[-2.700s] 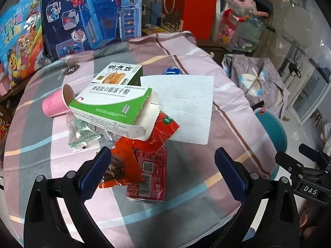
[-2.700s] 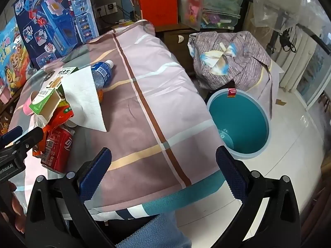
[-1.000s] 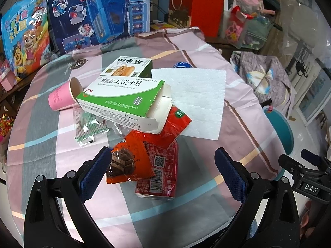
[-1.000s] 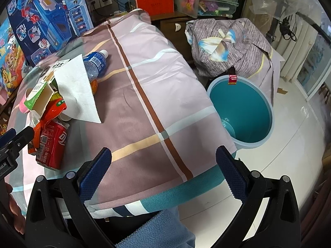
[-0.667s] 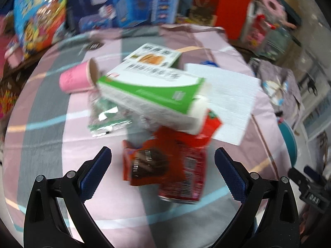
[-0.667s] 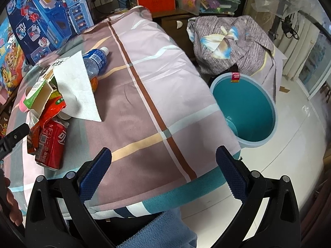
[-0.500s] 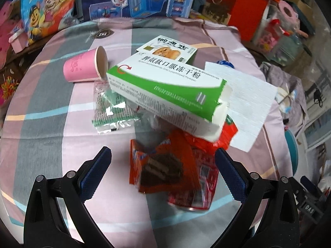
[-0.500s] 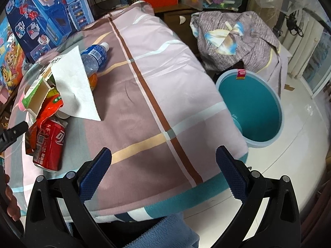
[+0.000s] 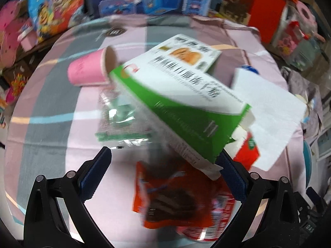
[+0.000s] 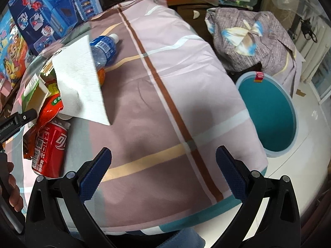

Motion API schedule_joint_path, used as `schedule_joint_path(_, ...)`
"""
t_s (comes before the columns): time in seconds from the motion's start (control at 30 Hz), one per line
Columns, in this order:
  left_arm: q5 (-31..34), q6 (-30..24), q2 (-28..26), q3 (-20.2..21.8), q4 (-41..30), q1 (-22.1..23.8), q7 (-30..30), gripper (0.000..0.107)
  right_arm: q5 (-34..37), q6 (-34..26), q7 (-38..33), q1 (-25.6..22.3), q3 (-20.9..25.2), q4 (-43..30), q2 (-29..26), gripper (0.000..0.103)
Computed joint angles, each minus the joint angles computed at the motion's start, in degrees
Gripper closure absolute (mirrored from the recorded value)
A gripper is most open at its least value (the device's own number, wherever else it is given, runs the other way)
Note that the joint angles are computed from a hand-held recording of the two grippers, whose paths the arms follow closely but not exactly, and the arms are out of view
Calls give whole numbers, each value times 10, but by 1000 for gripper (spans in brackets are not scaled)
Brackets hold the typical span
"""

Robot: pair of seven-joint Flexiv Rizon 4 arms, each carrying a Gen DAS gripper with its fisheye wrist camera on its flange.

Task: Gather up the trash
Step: 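Grasp the green-and-white medicine box with the left gripper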

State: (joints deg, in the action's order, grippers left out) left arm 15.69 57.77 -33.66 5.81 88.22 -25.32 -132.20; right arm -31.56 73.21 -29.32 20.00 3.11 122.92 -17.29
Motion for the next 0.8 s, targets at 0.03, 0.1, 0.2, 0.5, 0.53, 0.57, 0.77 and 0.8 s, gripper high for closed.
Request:
schedule_joint_path(0.03, -3, 5, 7, 1, 14, 5, -2, 7, 2, -4, -4, 1, 3, -5, -2, 6)
schedule_joint_path(0.1, -5, 12, 20, 3, 39, 13, -6, 7, 3, -9, -10, 4, 6, -12, -5, 6)
schedule_joint_path(0.2, -6, 25, 37, 7, 74, 24, -13, 7, 5, -22, -23, 10, 11, -25, -9, 6)
schedule_joint_path(0.5, -36, 94, 45, -4, 114, 52, -5, 8, 21, -56, -56, 23, 25, -56, -19, 6)
schedule_joint_path(0.53, -40, 98, 42, -10, 111, 54, 9, 8, 28, -60, -64, 22, 29, -60, -20, 6)
schedule_joint_path(0.57, -45, 97, 42, -15, 110, 57, 25, 8, 28, -64, -66, 24, 29, -62, -18, 6)
schedule_joint_path(0.77, -111, 114, 83, -54, 180, 88, 102, 8, 15, -71, -66, 26, 22, -71, -16, 6)
schedule_joint_path(0.8, -116, 118, 94, -50, 190, 85, 101, 8, 21, -71, -72, 24, 25, -75, -20, 6)
